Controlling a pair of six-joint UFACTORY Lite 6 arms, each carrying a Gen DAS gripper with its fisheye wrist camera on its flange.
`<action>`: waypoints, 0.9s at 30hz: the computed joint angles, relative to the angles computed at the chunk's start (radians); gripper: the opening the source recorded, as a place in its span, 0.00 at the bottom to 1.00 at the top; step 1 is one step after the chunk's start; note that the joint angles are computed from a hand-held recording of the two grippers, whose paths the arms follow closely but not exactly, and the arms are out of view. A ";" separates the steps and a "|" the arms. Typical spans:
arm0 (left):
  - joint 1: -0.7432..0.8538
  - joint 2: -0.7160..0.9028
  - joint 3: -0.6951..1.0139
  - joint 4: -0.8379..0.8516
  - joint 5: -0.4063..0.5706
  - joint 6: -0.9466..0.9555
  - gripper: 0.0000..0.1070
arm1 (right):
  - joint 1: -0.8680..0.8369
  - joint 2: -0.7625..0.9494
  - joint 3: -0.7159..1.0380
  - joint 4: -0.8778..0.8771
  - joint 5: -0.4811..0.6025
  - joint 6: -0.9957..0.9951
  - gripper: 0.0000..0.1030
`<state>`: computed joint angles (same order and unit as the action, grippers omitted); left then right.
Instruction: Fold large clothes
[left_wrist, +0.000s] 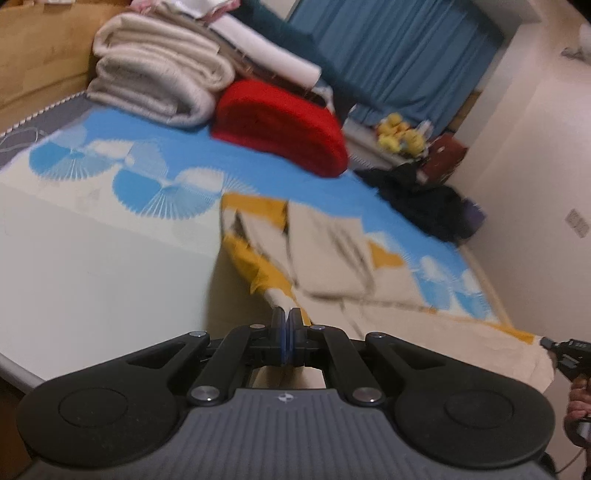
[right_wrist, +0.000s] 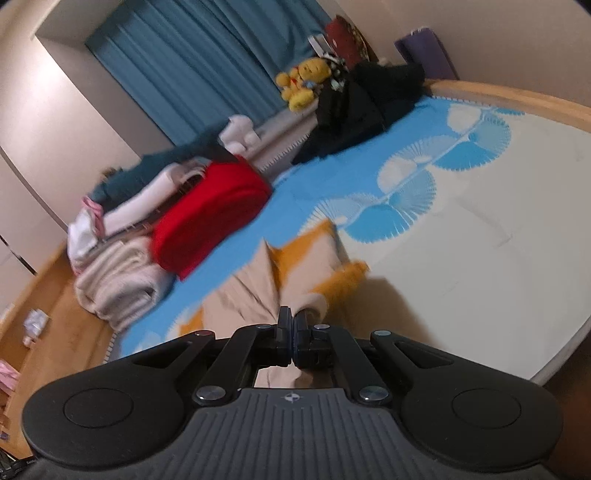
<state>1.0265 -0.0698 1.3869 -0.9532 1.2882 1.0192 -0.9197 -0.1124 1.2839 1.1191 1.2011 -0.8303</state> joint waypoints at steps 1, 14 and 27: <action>0.038 0.013 0.043 -0.005 0.053 -0.003 0.01 | -0.031 -0.009 0.009 0.002 0.031 0.001 0.00; -0.136 0.288 0.228 -0.028 -0.186 -0.048 0.01 | 0.085 0.159 0.108 0.002 -0.133 0.093 0.00; -0.357 0.954 0.783 0.044 -0.510 -0.365 0.31 | 0.491 0.748 0.499 -0.164 -0.692 0.294 0.12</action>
<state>0.6691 0.8843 2.1700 -0.9094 0.7784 0.6543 -0.4287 0.6356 1.7831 0.9547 0.5091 -0.5358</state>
